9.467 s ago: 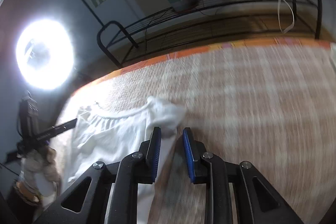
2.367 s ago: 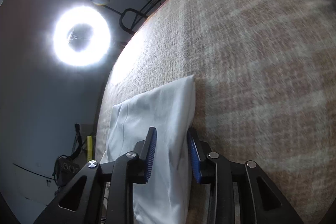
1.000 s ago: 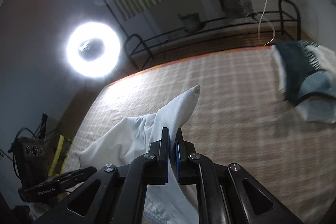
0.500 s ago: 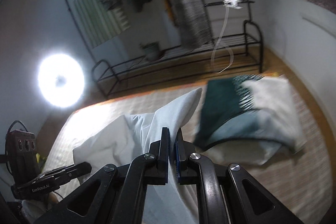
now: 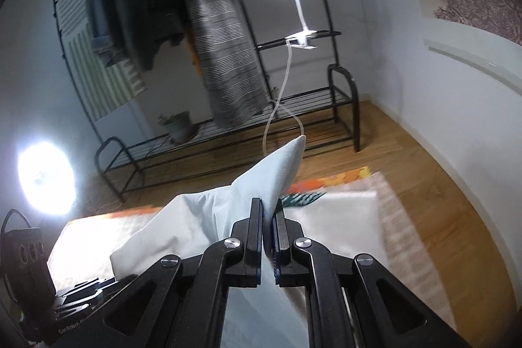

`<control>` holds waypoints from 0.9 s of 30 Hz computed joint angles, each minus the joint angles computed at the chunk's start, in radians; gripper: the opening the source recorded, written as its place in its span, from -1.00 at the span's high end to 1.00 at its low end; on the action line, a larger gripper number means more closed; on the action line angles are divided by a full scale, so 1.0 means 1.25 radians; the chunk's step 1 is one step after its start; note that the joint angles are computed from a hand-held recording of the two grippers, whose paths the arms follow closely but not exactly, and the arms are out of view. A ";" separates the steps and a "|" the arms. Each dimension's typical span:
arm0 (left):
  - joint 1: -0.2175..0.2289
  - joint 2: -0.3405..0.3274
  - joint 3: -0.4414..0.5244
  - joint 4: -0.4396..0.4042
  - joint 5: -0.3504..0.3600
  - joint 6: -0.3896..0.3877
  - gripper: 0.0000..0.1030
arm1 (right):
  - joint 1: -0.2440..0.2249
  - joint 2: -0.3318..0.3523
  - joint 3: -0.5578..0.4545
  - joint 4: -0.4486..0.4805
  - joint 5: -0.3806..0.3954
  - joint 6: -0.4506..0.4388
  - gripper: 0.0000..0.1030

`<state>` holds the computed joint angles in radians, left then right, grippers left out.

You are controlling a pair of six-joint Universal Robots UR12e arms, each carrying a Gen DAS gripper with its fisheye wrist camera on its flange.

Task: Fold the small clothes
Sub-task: 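Lift the folded T-shirt with both tools and carry it to the clothes stack, then lower the T-shirt onto the stack and open both tools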

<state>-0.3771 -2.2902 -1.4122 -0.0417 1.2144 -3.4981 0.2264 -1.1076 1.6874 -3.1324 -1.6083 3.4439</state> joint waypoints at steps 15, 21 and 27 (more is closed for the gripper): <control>-0.015 -0.043 0.042 -0.092 0.045 0.026 0.76 | -0.021 0.067 -0.054 0.085 -0.127 -0.009 0.72; -0.024 -0.018 0.017 -0.096 0.084 0.064 0.28 | -0.022 0.043 -0.033 0.083 -0.144 -0.016 0.49; -0.023 0.018 -0.024 -0.096 0.108 0.062 0.28 | -0.015 0.021 -0.019 0.082 -0.140 -0.018 0.49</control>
